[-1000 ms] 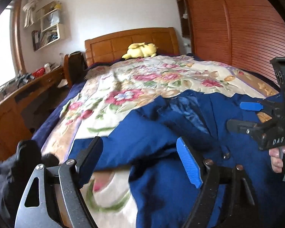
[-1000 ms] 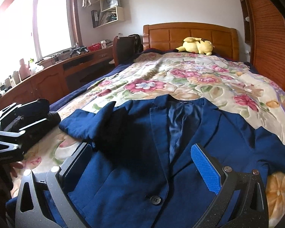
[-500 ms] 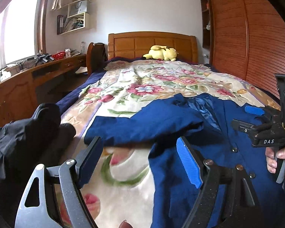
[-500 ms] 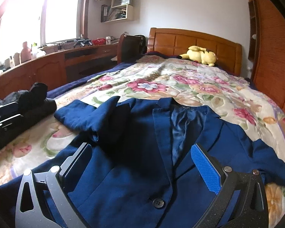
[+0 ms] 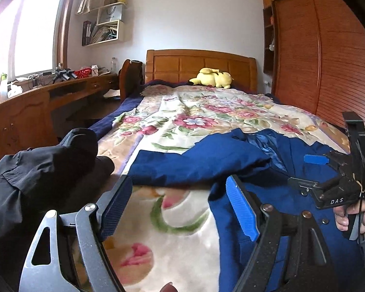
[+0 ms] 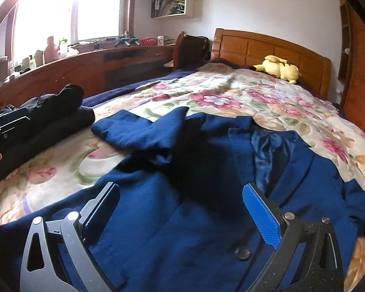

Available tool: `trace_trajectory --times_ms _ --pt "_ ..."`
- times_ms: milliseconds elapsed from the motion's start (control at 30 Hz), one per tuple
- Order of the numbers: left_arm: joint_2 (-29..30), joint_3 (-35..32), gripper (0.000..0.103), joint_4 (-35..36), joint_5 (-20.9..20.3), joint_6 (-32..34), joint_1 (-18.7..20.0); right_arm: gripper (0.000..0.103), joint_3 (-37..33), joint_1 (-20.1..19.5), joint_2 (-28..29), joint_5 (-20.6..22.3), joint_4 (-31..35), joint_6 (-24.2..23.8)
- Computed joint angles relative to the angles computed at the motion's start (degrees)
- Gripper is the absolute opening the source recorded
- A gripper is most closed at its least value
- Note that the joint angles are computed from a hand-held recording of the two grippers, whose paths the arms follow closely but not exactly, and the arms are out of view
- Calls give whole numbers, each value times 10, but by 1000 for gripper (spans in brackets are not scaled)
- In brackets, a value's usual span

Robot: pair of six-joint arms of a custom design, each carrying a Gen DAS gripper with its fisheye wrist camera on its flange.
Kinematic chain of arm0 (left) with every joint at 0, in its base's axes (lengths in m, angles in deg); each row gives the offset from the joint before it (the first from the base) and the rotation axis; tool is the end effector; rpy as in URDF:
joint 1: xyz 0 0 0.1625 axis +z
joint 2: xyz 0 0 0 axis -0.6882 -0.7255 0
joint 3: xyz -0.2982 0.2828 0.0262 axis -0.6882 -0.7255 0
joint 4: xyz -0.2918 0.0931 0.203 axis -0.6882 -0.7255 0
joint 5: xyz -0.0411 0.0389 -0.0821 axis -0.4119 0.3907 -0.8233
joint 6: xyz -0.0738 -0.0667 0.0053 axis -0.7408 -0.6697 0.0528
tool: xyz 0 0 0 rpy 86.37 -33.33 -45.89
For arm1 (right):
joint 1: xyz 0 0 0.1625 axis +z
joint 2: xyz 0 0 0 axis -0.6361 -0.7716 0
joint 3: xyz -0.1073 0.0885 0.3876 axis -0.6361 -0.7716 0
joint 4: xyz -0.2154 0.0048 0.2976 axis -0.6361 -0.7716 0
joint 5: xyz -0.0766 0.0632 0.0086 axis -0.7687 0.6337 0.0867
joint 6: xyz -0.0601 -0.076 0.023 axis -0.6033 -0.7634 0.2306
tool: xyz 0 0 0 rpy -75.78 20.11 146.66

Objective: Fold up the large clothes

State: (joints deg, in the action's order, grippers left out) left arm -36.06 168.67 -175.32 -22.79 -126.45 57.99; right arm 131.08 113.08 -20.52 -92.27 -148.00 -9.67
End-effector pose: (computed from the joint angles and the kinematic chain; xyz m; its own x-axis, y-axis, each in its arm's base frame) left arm -0.3012 -0.3138 0.0341 -0.7394 -0.0298 -0.6726 0.6013 0.4200 -0.6797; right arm 0.0464 -0.3818 0.3064 -0.4723 -0.6379 0.6083 -0.8815 0.3434 -0.3242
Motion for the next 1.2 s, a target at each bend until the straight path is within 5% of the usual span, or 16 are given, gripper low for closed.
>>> trace_trajectory --times_ms 233,567,900,1067,1200 --pt "-43 20 80 89 0 -74 5 99 -31 95 36 -49 6 23" --pt "-85 43 80 168 -16 -100 11 87 -129 187 208 -179 10 62" --pt "-78 58 80 91 -29 -52 22 84 -200 228 342 -269 -43 50" --pt "-60 61 80 31 -32 -12 21 36 -214 234 360 -293 -58 49" --pt "-52 62 80 4 -34 2 17 15 -217 233 368 -297 -71 39"
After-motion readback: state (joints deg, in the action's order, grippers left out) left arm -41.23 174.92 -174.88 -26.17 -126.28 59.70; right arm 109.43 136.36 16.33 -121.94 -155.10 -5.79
